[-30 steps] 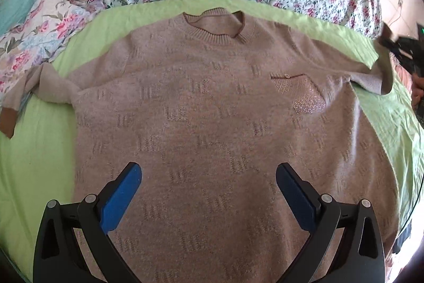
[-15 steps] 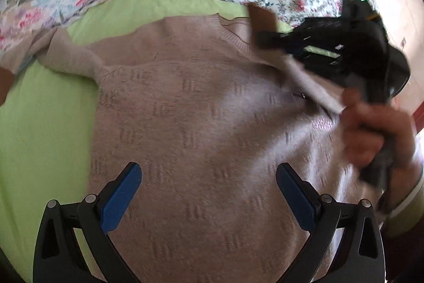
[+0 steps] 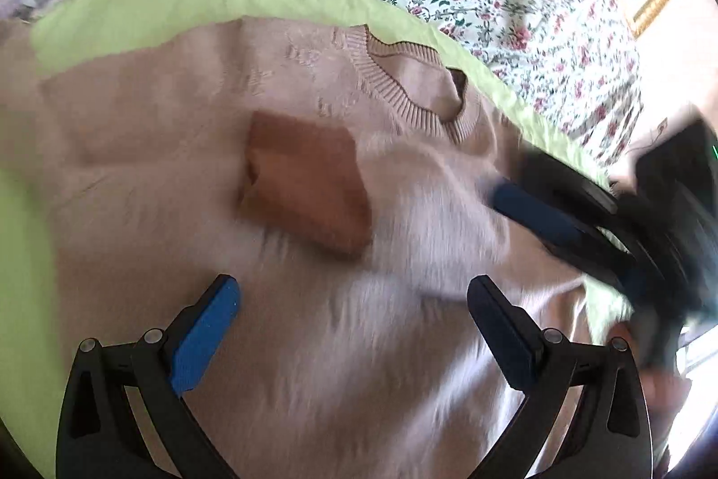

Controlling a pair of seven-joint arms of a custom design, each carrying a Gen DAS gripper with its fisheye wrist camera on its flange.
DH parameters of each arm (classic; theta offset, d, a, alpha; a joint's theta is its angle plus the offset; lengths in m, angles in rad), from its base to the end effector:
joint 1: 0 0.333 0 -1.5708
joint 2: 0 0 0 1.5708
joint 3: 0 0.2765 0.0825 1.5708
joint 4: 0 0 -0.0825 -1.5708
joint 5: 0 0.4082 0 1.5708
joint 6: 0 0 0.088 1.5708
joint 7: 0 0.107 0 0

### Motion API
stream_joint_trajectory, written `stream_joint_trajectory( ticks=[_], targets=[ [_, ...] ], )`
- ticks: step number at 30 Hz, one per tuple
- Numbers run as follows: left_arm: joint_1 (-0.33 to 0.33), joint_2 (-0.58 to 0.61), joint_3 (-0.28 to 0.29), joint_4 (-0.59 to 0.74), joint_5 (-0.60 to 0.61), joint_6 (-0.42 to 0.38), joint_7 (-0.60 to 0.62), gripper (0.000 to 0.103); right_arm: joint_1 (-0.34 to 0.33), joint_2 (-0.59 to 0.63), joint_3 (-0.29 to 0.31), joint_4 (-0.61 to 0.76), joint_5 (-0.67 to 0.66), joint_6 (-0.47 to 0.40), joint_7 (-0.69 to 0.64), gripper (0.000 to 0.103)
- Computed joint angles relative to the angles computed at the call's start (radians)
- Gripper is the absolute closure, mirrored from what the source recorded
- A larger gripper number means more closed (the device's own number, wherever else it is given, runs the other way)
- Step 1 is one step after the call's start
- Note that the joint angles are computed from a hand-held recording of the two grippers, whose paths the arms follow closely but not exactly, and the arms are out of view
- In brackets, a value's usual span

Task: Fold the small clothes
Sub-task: 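Fold the held sleeve across the sweater body with the right gripper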

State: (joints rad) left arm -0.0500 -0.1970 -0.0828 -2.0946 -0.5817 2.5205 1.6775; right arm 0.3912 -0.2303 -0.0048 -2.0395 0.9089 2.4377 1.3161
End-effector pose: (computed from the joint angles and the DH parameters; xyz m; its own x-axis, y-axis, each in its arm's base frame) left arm 0.5687 -0.0731 0.5301 -0.0229 -0.8905 0.4544 -0.8227 -0.2415 -0.5147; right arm 0.5252 0.2153 0.5708 0.2867 -0.6883 -0.6664 -0.8676 0.1086 -0.4853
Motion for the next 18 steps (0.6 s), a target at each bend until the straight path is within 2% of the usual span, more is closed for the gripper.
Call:
stream_joint_trajectory(
  ticks=[5, 7, 8, 9, 10, 11, 13, 15, 17, 18],
  targets=[
    [0.003, 0.108, 0.007, 0.103, -0.098, 0.018, 0.028, 0.003, -0.026, -0.179, -0.023, -0.169, -0.064, 0.093, 0.114, 0.061],
    [0.008, 0.134, 0.002, 0.129, -0.143, 0.043, 0.044, 0.014, -0.026, -0.226, -0.037, -0.212, -0.093, 0.131, 0.158, 0.061],
    [0.010, 0.139, -0.002, 0.134, -0.152, 0.052, 0.057, 0.037, -0.025, -0.246, -0.046, -0.231, -0.102, 0.152, 0.175, 0.061],
    [0.012, 0.143, -0.006, 0.140, -0.153, 0.052, 0.064, 0.066, -0.023, -0.262, -0.057, -0.244, -0.111, 0.168, 0.187, 0.061],
    [0.013, 0.150, -0.009, 0.149, -0.154, 0.051, 0.074, 0.083, -0.020, -0.272, -0.067, -0.250, -0.126, 0.177, 0.197, 0.061],
    [0.014, 0.146, -0.011, 0.147, -0.174, 0.048, 0.101, 0.095, -0.023, -0.282, -0.076, -0.257, -0.151, 0.183, 0.208, 0.061],
    [0.012, 0.092, -0.016, 0.093, -0.193, 0.103, 0.146, 0.097, -0.052, -0.300, -0.080, -0.265, -0.238, 0.185, 0.254, 0.061],
    [0.000, 0.020, -0.007, 0.022, -0.234, 0.174, 0.209, 0.097, -0.118, -0.308, -0.052, -0.270, -0.378, 0.178, 0.343, 0.061],
    [0.002, -0.034, 0.000, -0.045, -0.215, 0.241, 0.188, 0.096, -0.167, -0.292, -0.037, -0.255, -0.496, 0.145, 0.410, 0.061],
    [-0.001, -0.041, 0.012, -0.056, -0.214, 0.240, 0.185, 0.096, -0.180, -0.283, -0.038, -0.244, -0.547, 0.115, 0.428, 0.061]
  ],
)
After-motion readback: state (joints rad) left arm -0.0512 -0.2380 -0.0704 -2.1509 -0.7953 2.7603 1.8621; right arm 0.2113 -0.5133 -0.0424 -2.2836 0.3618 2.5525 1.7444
